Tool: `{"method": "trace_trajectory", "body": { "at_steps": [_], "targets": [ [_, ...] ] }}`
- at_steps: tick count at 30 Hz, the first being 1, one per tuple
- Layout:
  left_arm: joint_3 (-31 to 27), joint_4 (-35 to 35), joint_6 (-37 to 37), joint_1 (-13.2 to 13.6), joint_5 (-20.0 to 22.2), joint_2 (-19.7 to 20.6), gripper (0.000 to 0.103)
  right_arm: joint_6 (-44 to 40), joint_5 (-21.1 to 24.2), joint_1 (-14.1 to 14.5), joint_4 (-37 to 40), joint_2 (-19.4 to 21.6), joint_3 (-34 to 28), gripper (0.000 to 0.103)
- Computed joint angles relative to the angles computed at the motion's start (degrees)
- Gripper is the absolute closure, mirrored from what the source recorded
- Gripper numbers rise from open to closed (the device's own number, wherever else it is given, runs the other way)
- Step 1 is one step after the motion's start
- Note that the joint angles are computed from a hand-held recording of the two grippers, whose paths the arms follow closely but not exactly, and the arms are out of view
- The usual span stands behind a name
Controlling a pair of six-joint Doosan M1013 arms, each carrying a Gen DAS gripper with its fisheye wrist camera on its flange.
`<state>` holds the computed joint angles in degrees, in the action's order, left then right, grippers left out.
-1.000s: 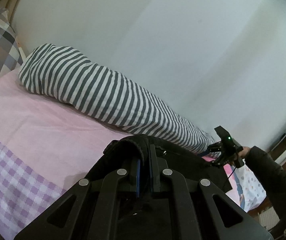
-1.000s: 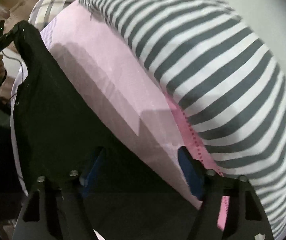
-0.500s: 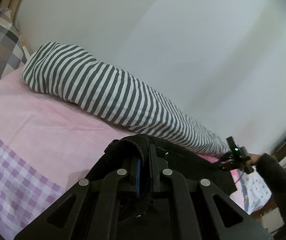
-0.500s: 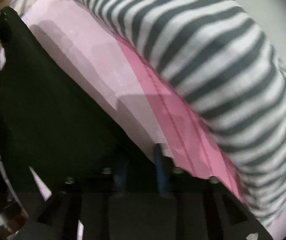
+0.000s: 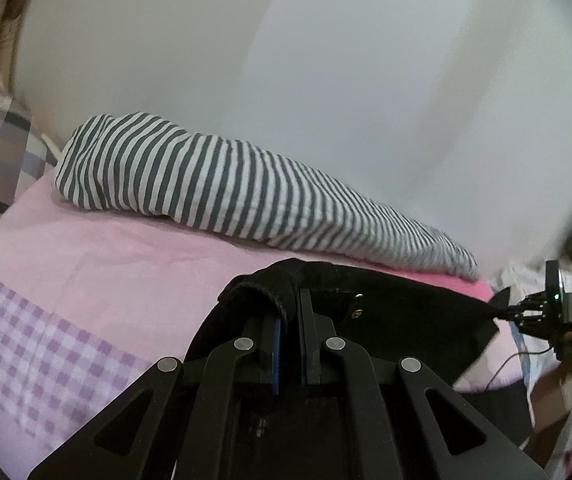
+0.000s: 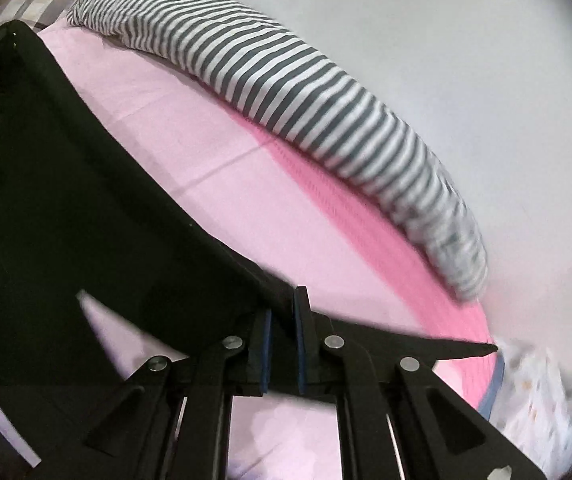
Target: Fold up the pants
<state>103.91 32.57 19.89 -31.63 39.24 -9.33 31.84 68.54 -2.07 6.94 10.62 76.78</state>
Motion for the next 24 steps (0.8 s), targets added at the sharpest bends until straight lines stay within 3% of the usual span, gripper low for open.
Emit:
{"method": "trace_trajectory", "body": {
  "at_steps": [3,9,14,20,23,24],
  "targets": [
    [1.0,-2.1,2.9,-1.7,1.4,-1.7,0.096,1.5,-1.6,-1.4,-0.4,-3.7,4.8,0.096],
    [4.1,-7.7,5.6,-5.5,5.6,-4.6,0.094,6.9,-0.2,-3.7,-0.6,-8.4,12.2,0.096],
    [5.7,-10.1,5.5,-8.9,11.9,-4.5,0.093,9.1,-2.4,-3.6,-2.4,-10.0,16.4,0.096],
    [5.2,-11.6,8.0,-12.2,20.3,-2.1,0.090,12.7,-2.6,-4.4,-1.9,-9.7,17.1,0.095],
    [5.0,-13.4,8.5,-12.4,22.7,-1.0,0.088,14.2,-3.8,-4.7,-0.5,-10.0,17.8,0.089],
    [4.8,-13.8,8.3,-12.5,23.2,-0.8,0.088,14.7,-3.9,-4.9,0.2,-10.3,18.1,0.082]
  ]
}}
